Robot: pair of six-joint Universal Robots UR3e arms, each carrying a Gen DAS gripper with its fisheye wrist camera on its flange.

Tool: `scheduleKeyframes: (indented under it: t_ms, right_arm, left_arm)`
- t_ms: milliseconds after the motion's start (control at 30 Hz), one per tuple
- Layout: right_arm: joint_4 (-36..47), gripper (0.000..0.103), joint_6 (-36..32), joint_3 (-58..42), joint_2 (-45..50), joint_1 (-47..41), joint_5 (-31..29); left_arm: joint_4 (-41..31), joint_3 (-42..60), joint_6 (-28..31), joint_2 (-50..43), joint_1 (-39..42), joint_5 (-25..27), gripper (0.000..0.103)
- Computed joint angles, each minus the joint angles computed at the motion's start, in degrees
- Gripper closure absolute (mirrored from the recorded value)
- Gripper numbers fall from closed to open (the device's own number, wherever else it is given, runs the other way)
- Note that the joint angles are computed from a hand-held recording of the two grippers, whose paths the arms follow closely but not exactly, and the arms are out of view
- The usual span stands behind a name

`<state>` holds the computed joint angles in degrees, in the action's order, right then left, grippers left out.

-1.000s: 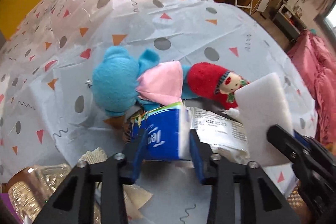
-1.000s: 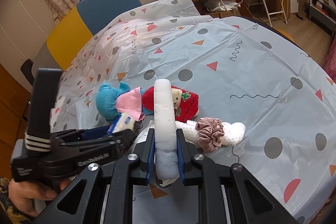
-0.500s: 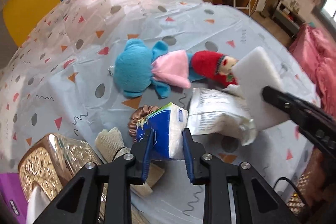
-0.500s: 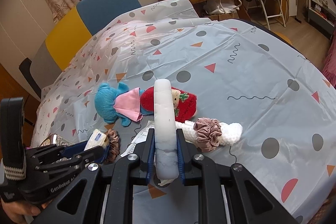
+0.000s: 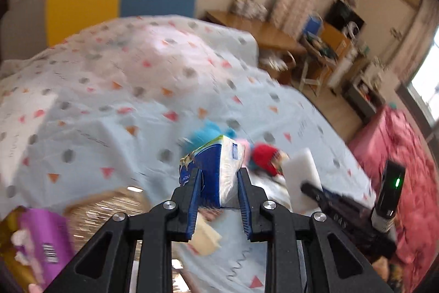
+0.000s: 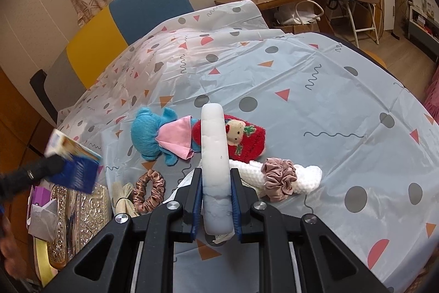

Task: Organize soft objects
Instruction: 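Carry the tissue pack into the gold tray and open the left tool, then withdraw the left tool from the tray while the right tool holds the foam strip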

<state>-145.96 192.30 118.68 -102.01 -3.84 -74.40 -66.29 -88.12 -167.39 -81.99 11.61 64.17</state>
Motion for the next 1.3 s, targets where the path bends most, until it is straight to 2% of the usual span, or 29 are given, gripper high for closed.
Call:
scheduleKeyframes:
  t_ms: [167, 267, 400, 500, 567, 633, 700, 767, 867, 933, 1000, 1033, 1200, 1300]
  right_arm:
    - [-1.25, 0.086, -1.11, -0.81, 1.05, 2.07, -1.12]
    - [-1.86, 0.086, -2.01, -1.22, 1.59, 3.39, -1.95]
    - [-2.33, 0.086, -2.75, -1.96, 2.47, 5.19, -3.51]
    - [-2.42, 0.086, -3.05, -2.62, 3.29, 6.29, -4.87]
    - [-2.09, 0.086, -3.13, -3.22, 3.95, 7.0, -5.88]
    - [-2.18, 0.086, -3.16, -3.54, 4.3, 7.81, -6.73]
    - [-2.18, 0.086, -3.39, -3.66, 4.45, 8.25, -6.83]
    - [-2.06, 0.086, -3.48, -4.07, 4.87, 9.21, -7.5]
    - [-1.77, 0.086, -3.59, -5.01, 5.51, 11.09, -8.75]
    - [-1.3, 0.086, -3.05, -5.52, 5.33, 12.5, -9.68]
    - [-0.67, 0.086, -2.52, -6.09, 4.58, 14.07, -9.94]
    - [-0.6, 0.086, -2.43, -6.47, 4.34, 15.09, -10.56]
    - [1.45, 0.086, -1.69, -10.44, 2.7, 20.27, -12.27]
    - [2.38, 0.086, -0.96, -13.67, 2.5, 23.31, -12.27]
  left_arm:
    - [-5.85, 1.45, 5.16, 6.75, 16.39, -6.38, 0.077]
    - [-10.96, 1.26, 11.41, 11.24, 29.07, -10.66, 0.076]
    - [-21.71, -0.48, 24.12, 17.08, 47.45, -15.61, 0.076]
    - [-35.69, -1.86, 38.0, 20.57, 63.68, -20.02, 0.076]
    - [-43.4, -3.02, 46.11, 21.88, 71.61, -20.56, 0.076]
    - [-47.74, -6.31, 53.16, 23.35, 78.68, -19.28, 0.076]
    - [-50.22, -10.08, 57.84, 24.23, 83.55, -17.53, 0.076]
    - [-49.18, -14.24, 59.55, 24.64, 86.77, -15.41, 0.075]
    - [-45.89, -19.05, 59.24, 24.88, 88.66, -12.74, 0.073]
    - [-44.94, -21.12, 59.6, 24.94, 90.36, -11.92, 0.066]
    - [-47.2, -20.78, 61.01, 23.9, 92.25, -12.02, 0.052]
    - [-48.08, -21.27, 62.06, 24.63, 93.97, -12.09, 0.05]
    - [-55.32, -20.09, 68.55, 26.57, 100.63, -12.68, 0.046]
    - [-62.06, -19.76, 75.7, 30.28, 107.14, -11.66, 0.045]
